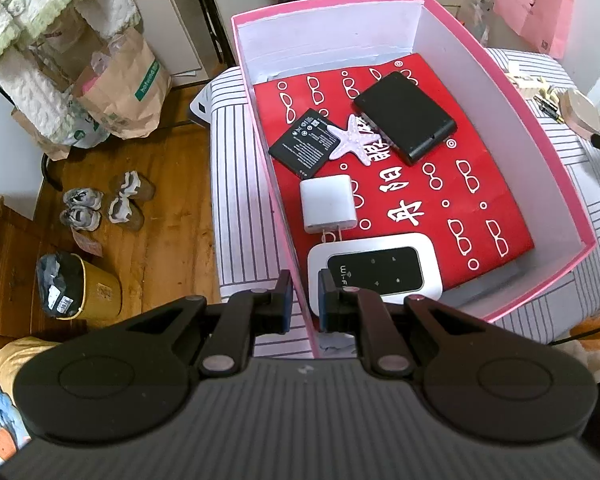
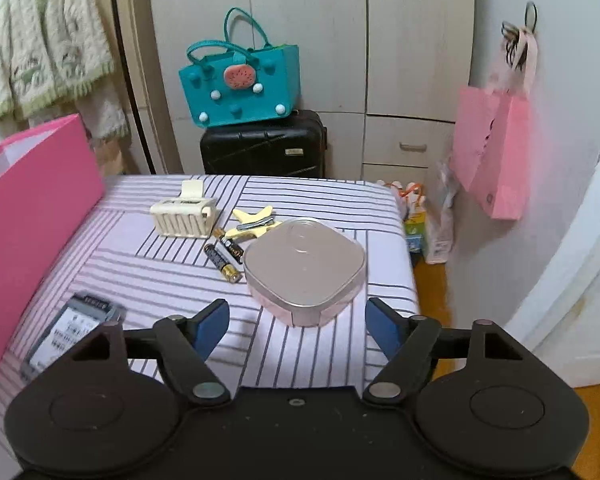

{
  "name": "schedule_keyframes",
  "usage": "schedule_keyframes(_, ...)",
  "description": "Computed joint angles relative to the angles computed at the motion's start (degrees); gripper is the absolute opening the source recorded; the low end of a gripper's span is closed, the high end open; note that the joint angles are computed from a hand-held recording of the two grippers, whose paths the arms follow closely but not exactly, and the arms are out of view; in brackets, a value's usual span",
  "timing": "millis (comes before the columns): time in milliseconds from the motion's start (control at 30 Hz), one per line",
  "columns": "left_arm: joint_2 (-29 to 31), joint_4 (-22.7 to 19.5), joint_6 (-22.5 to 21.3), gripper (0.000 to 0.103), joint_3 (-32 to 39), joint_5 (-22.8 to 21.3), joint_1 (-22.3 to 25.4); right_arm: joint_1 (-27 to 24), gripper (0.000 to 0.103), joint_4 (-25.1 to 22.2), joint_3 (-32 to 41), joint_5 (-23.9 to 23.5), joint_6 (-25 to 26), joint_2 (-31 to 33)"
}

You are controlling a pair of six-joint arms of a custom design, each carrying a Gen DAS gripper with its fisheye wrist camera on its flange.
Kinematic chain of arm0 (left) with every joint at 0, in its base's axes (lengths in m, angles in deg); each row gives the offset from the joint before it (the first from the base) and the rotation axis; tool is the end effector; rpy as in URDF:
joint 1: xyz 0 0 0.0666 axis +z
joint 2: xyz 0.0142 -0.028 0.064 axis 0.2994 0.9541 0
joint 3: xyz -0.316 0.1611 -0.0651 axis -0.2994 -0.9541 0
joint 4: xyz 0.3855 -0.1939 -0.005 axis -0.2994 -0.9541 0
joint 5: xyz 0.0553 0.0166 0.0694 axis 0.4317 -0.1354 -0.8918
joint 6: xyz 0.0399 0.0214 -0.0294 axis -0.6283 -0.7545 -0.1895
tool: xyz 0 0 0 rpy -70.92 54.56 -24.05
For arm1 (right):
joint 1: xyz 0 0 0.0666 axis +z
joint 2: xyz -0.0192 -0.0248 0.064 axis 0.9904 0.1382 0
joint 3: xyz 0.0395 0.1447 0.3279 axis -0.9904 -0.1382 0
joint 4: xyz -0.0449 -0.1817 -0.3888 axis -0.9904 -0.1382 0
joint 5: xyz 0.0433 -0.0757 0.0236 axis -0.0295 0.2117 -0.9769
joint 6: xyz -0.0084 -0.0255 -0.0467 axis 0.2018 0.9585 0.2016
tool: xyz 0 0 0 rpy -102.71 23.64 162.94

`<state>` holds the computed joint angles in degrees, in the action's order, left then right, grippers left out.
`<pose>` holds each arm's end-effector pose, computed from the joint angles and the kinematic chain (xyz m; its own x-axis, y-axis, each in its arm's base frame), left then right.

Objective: Organize rigid objects
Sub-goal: 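Return the right tool to the table and grasp the beige rounded speaker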

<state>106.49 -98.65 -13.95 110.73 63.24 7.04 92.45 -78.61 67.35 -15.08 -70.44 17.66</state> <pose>0.5171 -0.0940 0.4095 -0.8919 0.2477 -0.3785 0.2419 0.9682 0.0637 0.4738 0.0837 0.2935 -0.6600 0.0334 -0.7505 -0.0237 0.9976 0.0653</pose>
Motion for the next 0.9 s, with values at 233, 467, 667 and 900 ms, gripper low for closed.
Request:
schedule_keyframes(233,0.6,-0.5,-0.2,0.010,0.6,-0.6,-0.1,-1.2,0.081,5.3,0.2,-0.5,0.4,4.3)
schedule_keyframes(467,0.7,-0.4,0.3,0.011,0.7,-0.6,-0.3,-1.0,0.085,8.8,0.7,-0.9,3.2,6.3)
schedule_keyframes(667,0.6,-0.2,0.5,0.012,0.6,-0.3,-0.2,-0.5,0.085,8.9,0.5,0.2,3.0,6.0)
schedule_keyframes(900,0.0,0.6,0.4,0.013,-0.1,0.3,0.2,-0.3,0.085,7.2,0.1,-0.4,2.0,4.9)
